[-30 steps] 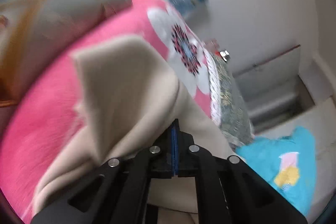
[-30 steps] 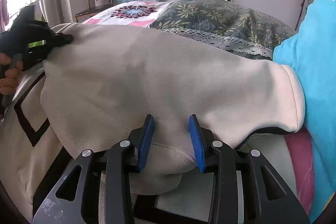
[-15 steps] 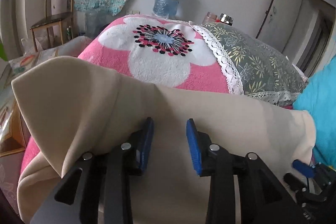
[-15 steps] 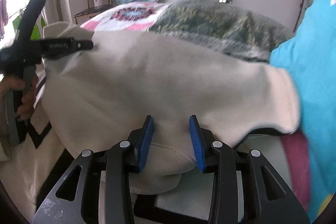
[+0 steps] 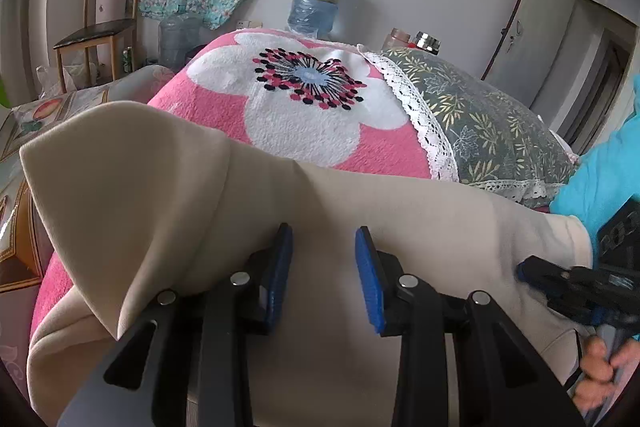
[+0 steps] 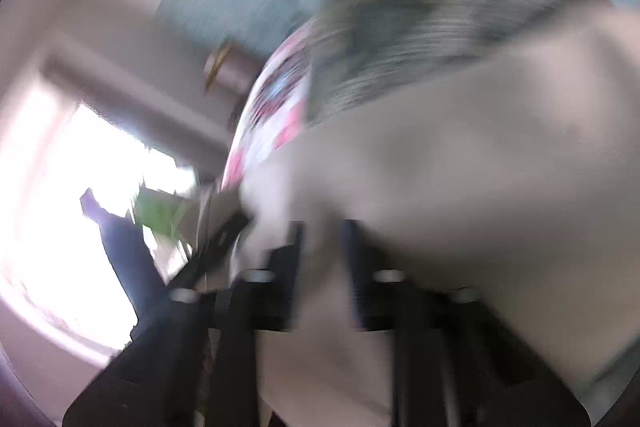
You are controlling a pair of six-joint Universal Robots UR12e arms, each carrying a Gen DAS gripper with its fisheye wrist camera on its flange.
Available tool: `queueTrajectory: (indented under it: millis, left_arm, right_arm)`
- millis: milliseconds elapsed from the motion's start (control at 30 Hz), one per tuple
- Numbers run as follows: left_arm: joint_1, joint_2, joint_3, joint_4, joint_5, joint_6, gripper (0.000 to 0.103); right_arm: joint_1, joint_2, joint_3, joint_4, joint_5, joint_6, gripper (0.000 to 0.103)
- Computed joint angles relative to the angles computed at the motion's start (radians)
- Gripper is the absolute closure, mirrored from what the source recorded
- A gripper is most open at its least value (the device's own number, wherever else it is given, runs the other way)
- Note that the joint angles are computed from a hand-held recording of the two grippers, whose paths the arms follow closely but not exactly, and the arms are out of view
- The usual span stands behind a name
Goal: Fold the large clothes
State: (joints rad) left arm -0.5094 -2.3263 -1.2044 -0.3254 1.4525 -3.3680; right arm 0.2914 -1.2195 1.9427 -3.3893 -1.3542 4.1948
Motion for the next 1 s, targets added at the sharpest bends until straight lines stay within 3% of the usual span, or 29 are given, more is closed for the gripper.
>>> queueTrajectory:
  millis: [33, 100, 200, 300, 433, 500, 567, 633, 667, 700, 733, 767, 800, 900, 1000]
  left_arm:
    - [0.0, 0.0, 0.0, 0.002, -0.002, -0.001, 0.071]
    - [-0.001, 0.0, 0.001, 0.001, 0.001, 0.004, 0.071]
    - [-0.001, 0.0, 0.001, 0.001, 0.0, 0.004, 0.071]
    - [-0.002, 0.0, 0.0, 0.001, 0.003, 0.006, 0.071]
    - [-0.002, 0.0, 0.001, -0.003, 0.004, 0.006, 0.071]
    - [-0.005, 0.0, 0.006, -0.02, 0.016, 0.017, 0.071]
    - [-0.011, 0.002, 0.016, -0.051, 0.038, 0.042, 0.071]
    - [-0.016, 0.008, 0.024, -0.094, 0.059, 0.076, 0.071]
    - [-0.019, 0.014, 0.025, -0.112, 0.07, 0.093, 0.071]
    - [-0.021, 0.03, 0.013, -0.124, 0.073, 0.117, 0.071]
    - [-0.02, 0.044, -0.001, -0.126, 0.057, 0.134, 0.071]
    - [-0.016, 0.064, -0.026, -0.121, 0.017, 0.165, 0.071]
    - [-0.015, 0.079, -0.044, -0.118, -0.006, 0.196, 0.071]
    - [-0.028, 0.14, -0.12, -0.102, 0.001, 0.346, 0.071]
    - [-0.03, 0.211, -0.198, -0.165, -0.089, 0.502, 0.061]
  right_arm:
    - [-0.016, -0.001, 0.031, -0.06, 0.006, 0.06, 0.103]
    - [-0.013, -0.018, 0.048, -0.055, -0.036, 0.053, 0.103]
    - [0.038, -0.062, 0.01, 0.156, -0.213, -0.134, 0.103]
    - [0.078, -0.072, -0.011, 0.244, -0.332, -0.238, 0.103]
    - [0.089, -0.102, 0.027, 0.282, -0.409, -0.132, 0.103]
    - [0.071, -0.115, 0.067, 0.229, -0.354, -0.085, 0.103]
    - [0.083, -0.131, 0.052, 0.31, -0.374, -0.093, 0.103]
    - [0.124, -0.15, 0.004, 0.48, -0.467, -0.116, 0.103]
    - [0.144, -0.155, -0.016, 0.545, -0.511, -0.141, 0.094]
    - [0.17, -0.155, -0.041, 0.597, -0.558, -0.193, 0.087]
    - [0.194, -0.147, -0.067, 0.633, -0.597, -0.255, 0.066]
    - [0.21, -0.142, -0.085, 0.658, -0.62, -0.312, 0.053]
    - [0.229, -0.133, -0.108, 0.689, -0.635, -0.387, 0.053]
    - [0.268, -0.099, -0.207, 0.854, -0.549, -0.633, 0.053]
    - [0.3, -0.1, -0.237, 0.924, -0.489, -0.772, 0.055]
